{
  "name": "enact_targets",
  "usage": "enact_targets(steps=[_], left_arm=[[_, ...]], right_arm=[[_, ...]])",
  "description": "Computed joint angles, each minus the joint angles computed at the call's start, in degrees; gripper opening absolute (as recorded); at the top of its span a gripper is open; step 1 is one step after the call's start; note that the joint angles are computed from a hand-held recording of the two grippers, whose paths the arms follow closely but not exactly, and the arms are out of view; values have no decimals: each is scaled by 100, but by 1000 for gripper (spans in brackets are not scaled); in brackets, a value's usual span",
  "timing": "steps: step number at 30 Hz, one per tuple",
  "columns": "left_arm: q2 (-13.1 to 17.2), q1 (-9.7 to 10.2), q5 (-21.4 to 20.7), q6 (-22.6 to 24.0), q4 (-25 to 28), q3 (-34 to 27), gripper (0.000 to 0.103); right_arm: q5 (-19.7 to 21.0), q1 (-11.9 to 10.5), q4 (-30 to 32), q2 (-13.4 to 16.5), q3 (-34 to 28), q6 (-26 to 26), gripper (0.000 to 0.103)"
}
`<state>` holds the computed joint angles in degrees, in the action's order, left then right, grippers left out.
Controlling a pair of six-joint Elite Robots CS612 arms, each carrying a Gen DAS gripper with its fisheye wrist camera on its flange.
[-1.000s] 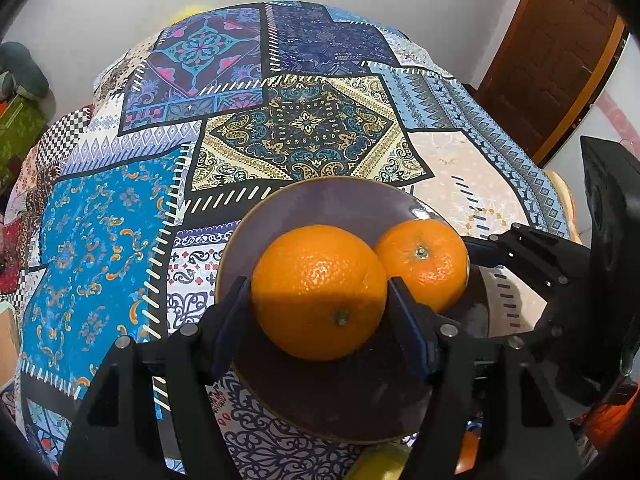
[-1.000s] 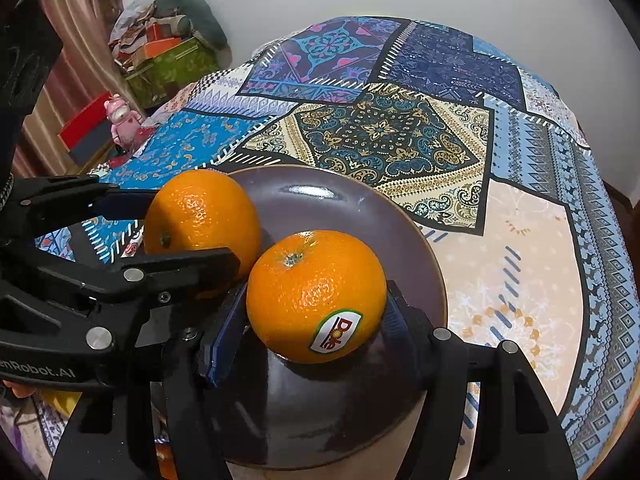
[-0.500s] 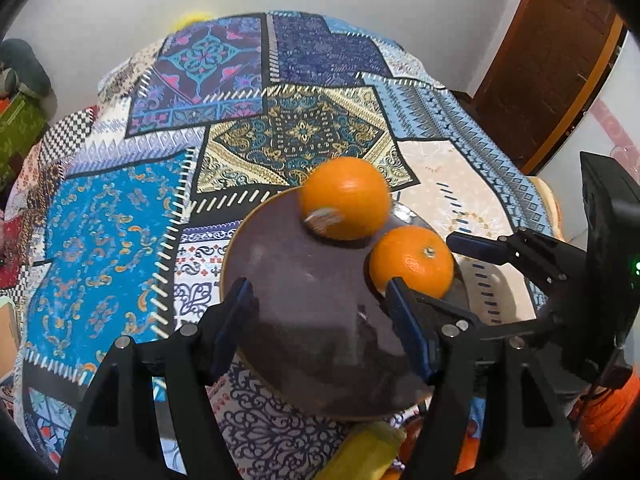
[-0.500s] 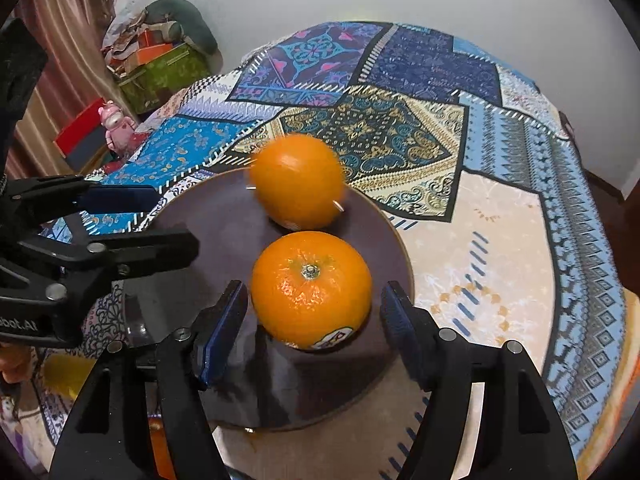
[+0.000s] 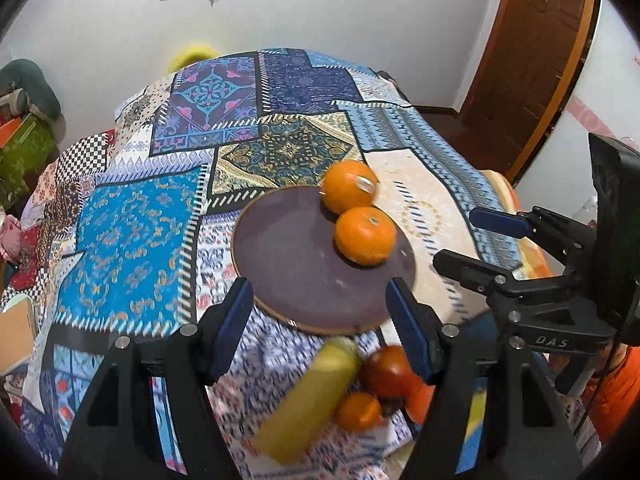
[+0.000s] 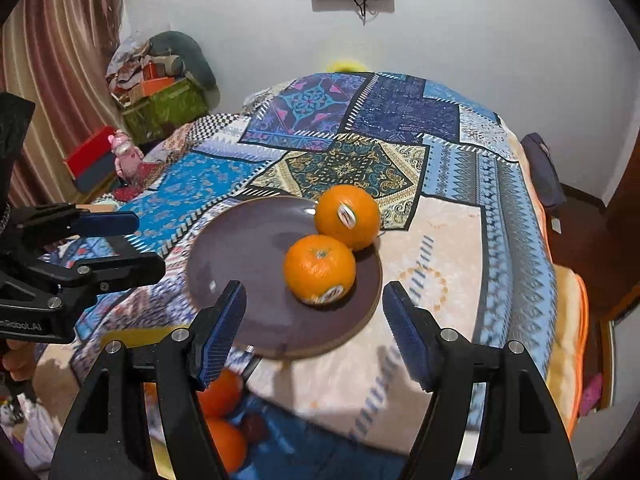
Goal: Organize fruits
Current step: 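Withdraw both tools from the plate, then grasp a red tomato with the right tool while the left tool grasps another tomato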
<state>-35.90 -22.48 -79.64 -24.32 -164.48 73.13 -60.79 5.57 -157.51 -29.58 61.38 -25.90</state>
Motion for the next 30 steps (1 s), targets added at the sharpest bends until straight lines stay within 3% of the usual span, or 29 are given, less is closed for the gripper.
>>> enact_targets(steps=[6,11,23,30], left_arm=[[-181,-128,-4,-98,-229,432,69],[-251,-189,-120,-274,-365,699,69],[-259,-231,-313,-593,-460,988,69],[-243,-254,-321,-573,-454,1000,68]], right_arm=[[83,-36,-162,-223,555,65,68],[162,-50,107,-300,792,50,68],[259,-10,833,-287,873,-36,63],[311,17,1138,-284,878,-213,53]])
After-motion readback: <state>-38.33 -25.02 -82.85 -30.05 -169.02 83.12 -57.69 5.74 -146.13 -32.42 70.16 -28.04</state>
